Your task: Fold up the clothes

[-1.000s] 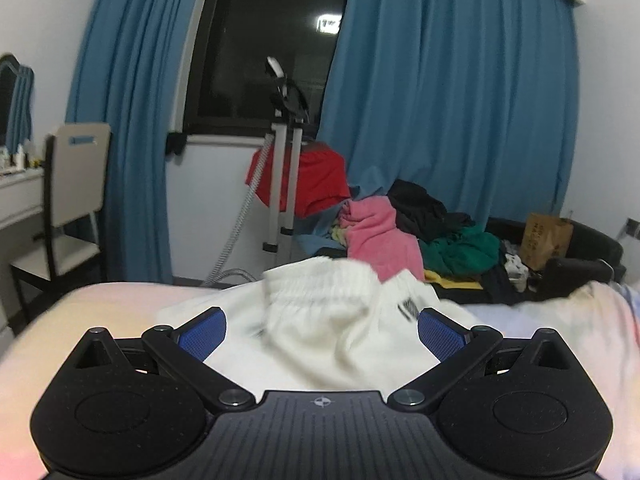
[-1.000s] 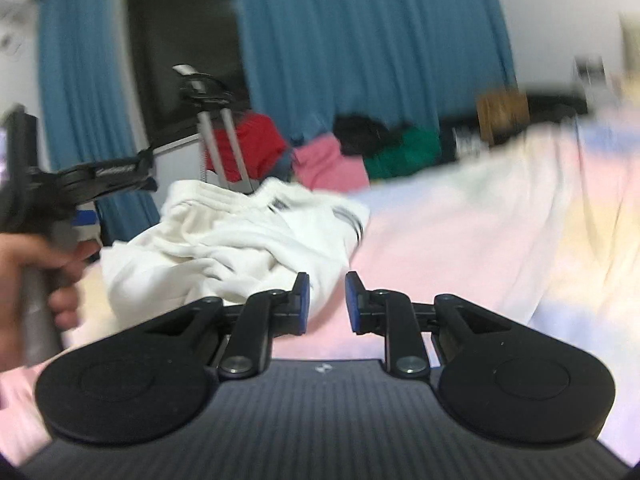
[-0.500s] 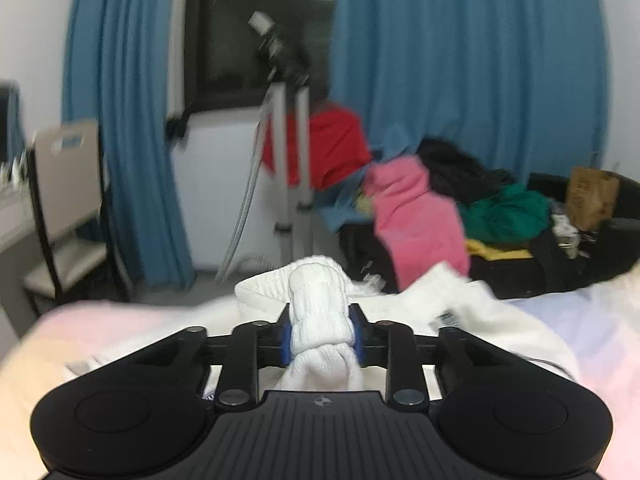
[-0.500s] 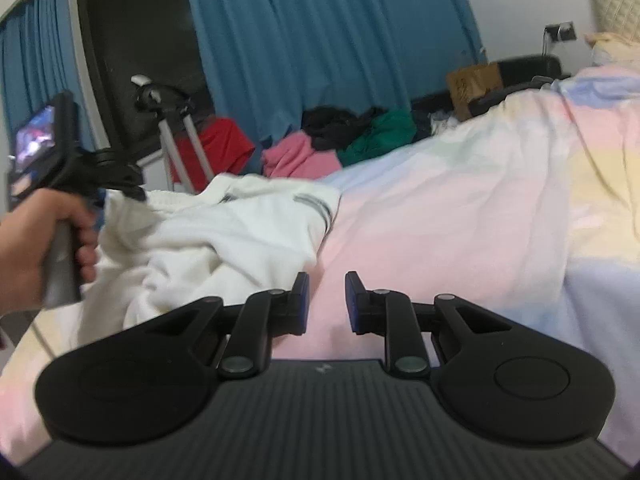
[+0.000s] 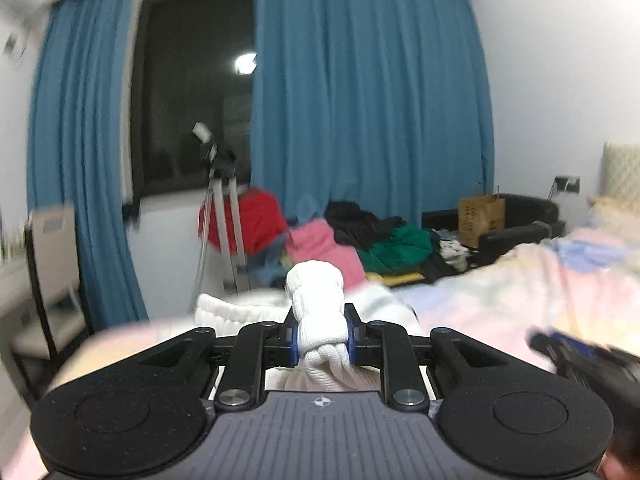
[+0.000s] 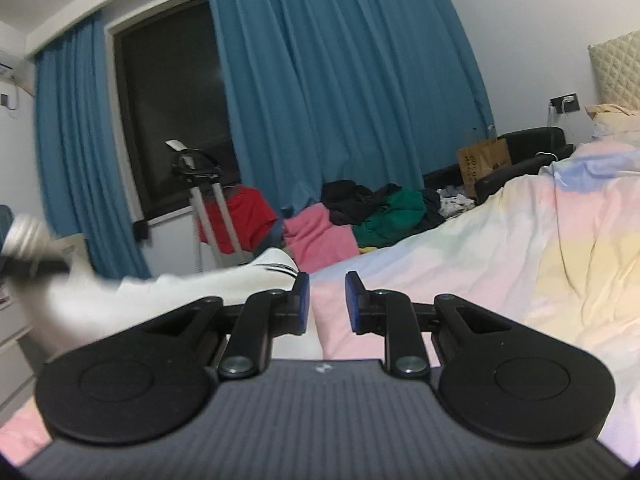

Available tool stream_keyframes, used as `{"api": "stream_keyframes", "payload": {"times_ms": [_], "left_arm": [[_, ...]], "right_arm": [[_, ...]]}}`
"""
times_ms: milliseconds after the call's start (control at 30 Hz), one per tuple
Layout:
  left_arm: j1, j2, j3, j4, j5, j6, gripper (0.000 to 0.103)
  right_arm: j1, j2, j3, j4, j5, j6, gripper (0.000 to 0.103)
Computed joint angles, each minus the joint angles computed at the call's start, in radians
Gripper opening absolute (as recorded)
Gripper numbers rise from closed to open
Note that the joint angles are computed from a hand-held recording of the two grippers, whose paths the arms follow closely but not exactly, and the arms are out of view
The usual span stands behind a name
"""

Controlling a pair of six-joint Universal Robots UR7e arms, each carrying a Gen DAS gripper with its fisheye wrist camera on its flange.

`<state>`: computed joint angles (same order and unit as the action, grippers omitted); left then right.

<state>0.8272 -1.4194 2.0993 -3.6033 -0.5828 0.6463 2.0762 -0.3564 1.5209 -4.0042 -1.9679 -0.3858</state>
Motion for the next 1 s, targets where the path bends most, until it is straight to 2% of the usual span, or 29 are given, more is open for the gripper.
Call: {"api": "stream_keyframes", "payload": {"times_ms": [100,167,333,433,533,700,800,867,933,1000], "left_arm": [[-0.071,-0.127,0.174,0.061,0.109,-0.129,0.022],[-0.082,-0.215,0.254,0.221,0.148,-0.304,0.022],[-0.049,-0.346,0.337,0.489,0.152,-0.582,0.023],[-0.052,-0.402,0.347,0.587,0.138,-0.640,0.026],[-0.058,-0.448,0.347,0.686,0.113,-0.692,0.037],[-0.100,-0.598,0.340,0.993,0.090,-0.924,0.058],[-0.124,-0.659,0.329,1.058,0.105,-0.954,0.068],[-0.134,-0.674,0.318,1.052,0.129,-0.947,0.075],[-0.113,-0.658,0.301,0.973,0.129,-0.898,0.078],[-0.072,-0.632,0.281,0.879,0.123,-0.832,0.080]], "right_arm": [[0.023,-0.056,0.078,0.024,0.001,-0.021,0.023],[0.038,-0.079,0.114,0.052,0.010,-0.029,0.023],[0.063,-0.103,0.169,0.113,0.050,-0.058,0.023],[0.068,-0.104,0.179,0.169,0.068,-0.067,0.023],[0.073,-0.091,0.165,0.212,0.063,-0.090,0.023],[0.075,-0.076,0.142,0.264,0.066,-0.073,0.023],[0.077,-0.070,0.126,0.296,0.072,-0.071,0.024],[0.079,-0.068,0.117,0.328,0.083,-0.076,0.031],[0.079,-0.068,0.117,0.363,0.108,-0.080,0.050],[0.086,-0.057,0.097,0.405,0.123,-0.090,0.061]]}}
